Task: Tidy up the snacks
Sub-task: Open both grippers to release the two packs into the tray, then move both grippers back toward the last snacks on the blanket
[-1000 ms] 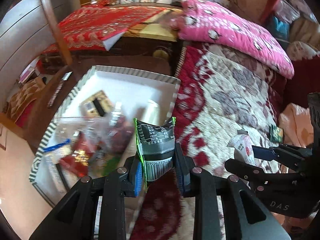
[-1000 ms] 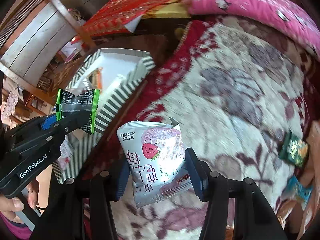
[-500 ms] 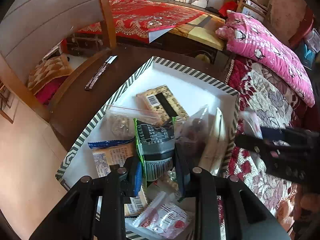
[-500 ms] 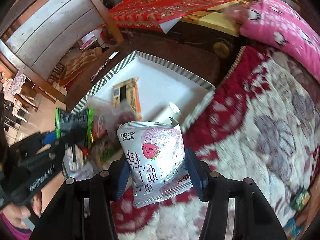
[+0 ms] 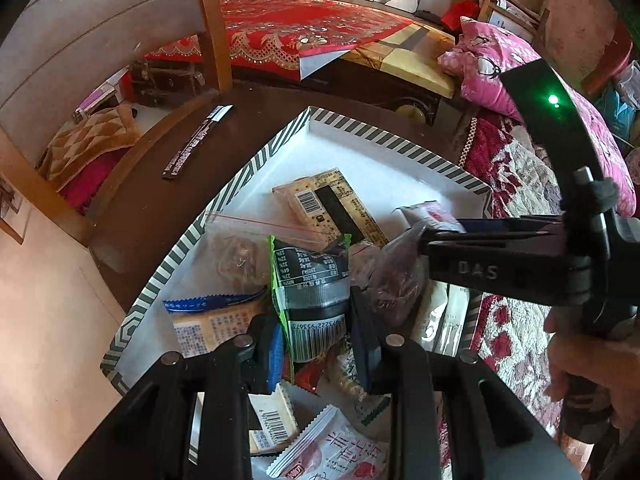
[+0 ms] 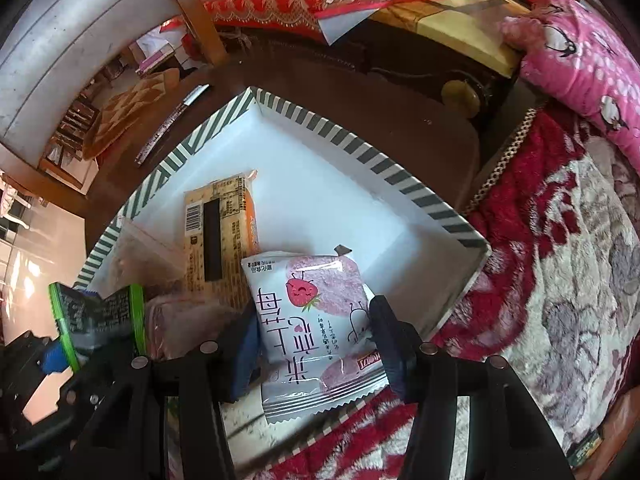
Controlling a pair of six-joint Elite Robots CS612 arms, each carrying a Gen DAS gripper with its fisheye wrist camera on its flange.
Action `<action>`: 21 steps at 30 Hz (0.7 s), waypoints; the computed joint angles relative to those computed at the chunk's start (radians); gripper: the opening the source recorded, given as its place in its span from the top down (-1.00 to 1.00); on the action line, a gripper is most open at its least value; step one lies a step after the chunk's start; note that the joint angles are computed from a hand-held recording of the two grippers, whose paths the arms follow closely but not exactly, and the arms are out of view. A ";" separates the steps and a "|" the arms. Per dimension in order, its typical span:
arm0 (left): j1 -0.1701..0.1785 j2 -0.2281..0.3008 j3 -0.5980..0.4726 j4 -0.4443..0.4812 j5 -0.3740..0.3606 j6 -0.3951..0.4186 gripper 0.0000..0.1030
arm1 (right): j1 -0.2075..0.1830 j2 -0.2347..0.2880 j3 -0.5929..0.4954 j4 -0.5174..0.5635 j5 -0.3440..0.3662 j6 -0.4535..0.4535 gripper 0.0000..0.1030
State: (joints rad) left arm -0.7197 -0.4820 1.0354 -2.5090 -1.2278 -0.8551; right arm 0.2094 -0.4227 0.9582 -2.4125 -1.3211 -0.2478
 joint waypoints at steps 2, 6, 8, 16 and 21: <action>0.000 0.002 -0.004 0.006 0.002 -0.006 0.45 | 0.000 0.001 -0.002 0.005 0.008 0.004 -0.12; 0.001 0.003 -0.008 0.026 -0.004 -0.030 0.06 | -0.004 -0.011 0.021 -0.004 0.022 0.011 -0.17; -0.001 0.000 -0.001 0.020 0.004 -0.040 -0.09 | -0.010 -0.025 0.047 -0.027 0.033 0.021 -0.21; -0.014 -0.022 0.025 0.007 0.045 -0.051 -0.44 | -0.039 -0.094 0.168 -0.133 0.089 0.048 -0.30; -0.031 -0.024 0.015 -0.002 0.068 -0.038 -0.50 | -0.068 -0.146 0.275 -0.225 0.116 0.075 -0.32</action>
